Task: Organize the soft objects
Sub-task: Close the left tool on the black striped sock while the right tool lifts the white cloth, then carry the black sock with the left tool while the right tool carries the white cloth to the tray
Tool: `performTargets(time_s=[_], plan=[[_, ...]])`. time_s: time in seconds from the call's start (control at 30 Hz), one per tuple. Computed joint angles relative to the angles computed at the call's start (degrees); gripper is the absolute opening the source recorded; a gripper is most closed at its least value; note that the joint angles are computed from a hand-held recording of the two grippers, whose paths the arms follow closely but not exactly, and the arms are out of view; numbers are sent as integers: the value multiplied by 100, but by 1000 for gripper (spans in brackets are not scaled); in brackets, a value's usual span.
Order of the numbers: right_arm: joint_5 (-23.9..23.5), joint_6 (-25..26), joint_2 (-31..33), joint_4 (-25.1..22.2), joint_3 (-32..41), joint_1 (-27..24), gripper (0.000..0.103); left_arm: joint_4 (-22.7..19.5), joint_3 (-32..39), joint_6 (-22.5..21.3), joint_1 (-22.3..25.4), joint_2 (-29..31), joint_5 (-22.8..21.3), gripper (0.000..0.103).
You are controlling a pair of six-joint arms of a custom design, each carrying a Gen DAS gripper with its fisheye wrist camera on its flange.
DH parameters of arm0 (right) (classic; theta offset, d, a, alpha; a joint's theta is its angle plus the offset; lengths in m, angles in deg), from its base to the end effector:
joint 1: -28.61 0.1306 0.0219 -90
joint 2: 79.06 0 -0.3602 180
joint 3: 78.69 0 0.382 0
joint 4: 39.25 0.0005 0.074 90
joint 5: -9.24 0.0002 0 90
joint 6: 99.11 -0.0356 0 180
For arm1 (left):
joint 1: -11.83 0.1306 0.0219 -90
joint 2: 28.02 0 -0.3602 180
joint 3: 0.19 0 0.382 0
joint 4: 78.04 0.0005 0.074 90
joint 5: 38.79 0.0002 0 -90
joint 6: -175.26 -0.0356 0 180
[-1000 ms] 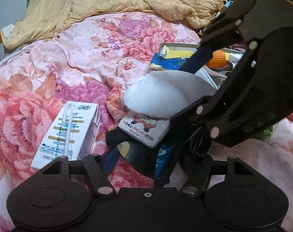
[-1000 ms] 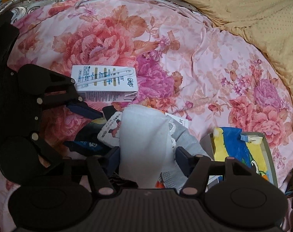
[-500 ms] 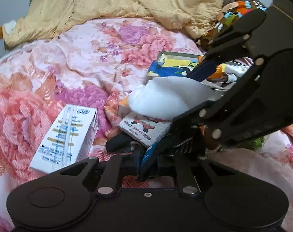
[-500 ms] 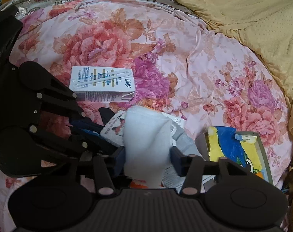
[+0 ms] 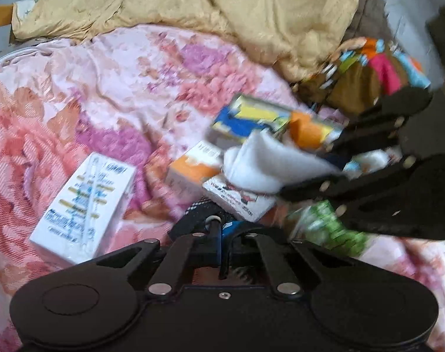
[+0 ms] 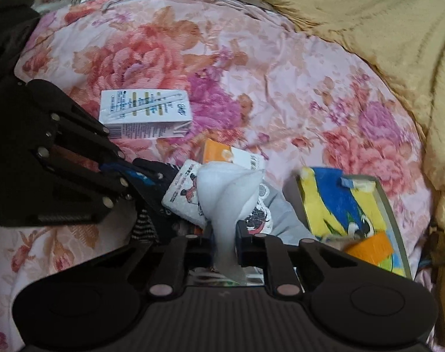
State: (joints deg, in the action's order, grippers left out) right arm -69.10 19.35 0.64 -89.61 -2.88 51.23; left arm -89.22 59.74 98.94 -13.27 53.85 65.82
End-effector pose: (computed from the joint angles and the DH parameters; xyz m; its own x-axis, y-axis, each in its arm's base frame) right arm 0.3741 0.1475 0.3706 -0.5310 -0.7269 -0.4355 -0.5923 0.6860 -0.4226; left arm 0.3727 -0.1851 0.2850 -0.6231 0.0392 -0.7812 0.4677 0.8192 -0.3320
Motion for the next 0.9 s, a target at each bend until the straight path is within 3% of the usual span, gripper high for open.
performTargets(time_s=[0.13,0.3,0.43,0.67,0.9], plan=[[-56,-259,-261,-156,-76,-127,14,377,-167,132,-4,-174,250,3],[-431,-735,-611,-414,-137,-438,14,380,-149,721,132,-155,739,3],[-451,-781,-928,-535,-325,-611,14,326,-165,1117,215,-218,937,3],[-552,-770,-1443,-751,-684,-793,14,173,-301,682,-3,-549,951,3],[-726,-806,-1890,-954,-924,-961,14,243,-394,774,-241,-806,1278,3]])
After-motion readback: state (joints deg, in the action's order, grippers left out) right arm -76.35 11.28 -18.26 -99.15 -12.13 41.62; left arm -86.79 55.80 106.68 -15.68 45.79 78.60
